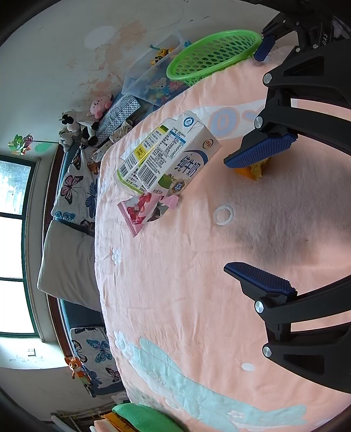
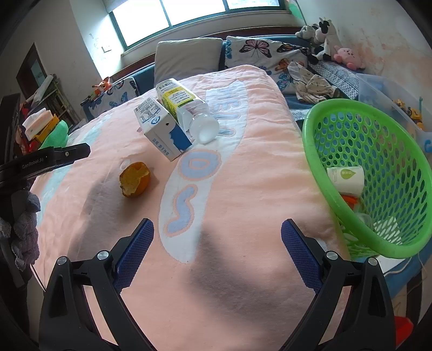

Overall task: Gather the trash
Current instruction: 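Move the right tool toward the orange peel on the blanket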

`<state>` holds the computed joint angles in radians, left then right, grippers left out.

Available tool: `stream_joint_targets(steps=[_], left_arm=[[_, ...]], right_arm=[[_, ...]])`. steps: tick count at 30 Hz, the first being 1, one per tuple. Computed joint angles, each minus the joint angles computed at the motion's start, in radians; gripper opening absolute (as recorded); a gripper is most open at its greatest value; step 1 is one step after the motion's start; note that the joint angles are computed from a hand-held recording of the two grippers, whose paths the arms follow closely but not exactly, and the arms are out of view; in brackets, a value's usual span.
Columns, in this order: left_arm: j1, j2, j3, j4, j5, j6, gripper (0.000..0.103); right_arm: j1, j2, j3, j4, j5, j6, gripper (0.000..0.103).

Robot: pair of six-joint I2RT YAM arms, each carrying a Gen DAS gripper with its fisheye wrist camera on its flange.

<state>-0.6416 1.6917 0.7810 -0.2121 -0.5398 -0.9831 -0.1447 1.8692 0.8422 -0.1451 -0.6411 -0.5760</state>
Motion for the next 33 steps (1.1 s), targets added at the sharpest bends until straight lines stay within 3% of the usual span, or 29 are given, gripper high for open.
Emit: stream_joint_targets(steps=[33], left_arm=[[0.012, -0.007, 0.005, -0.003, 0.011, 0.017, 0.07]], right_arm=[[-0.009, 0.003, 0.001, -0.009, -0.004, -0.019, 0.095]])
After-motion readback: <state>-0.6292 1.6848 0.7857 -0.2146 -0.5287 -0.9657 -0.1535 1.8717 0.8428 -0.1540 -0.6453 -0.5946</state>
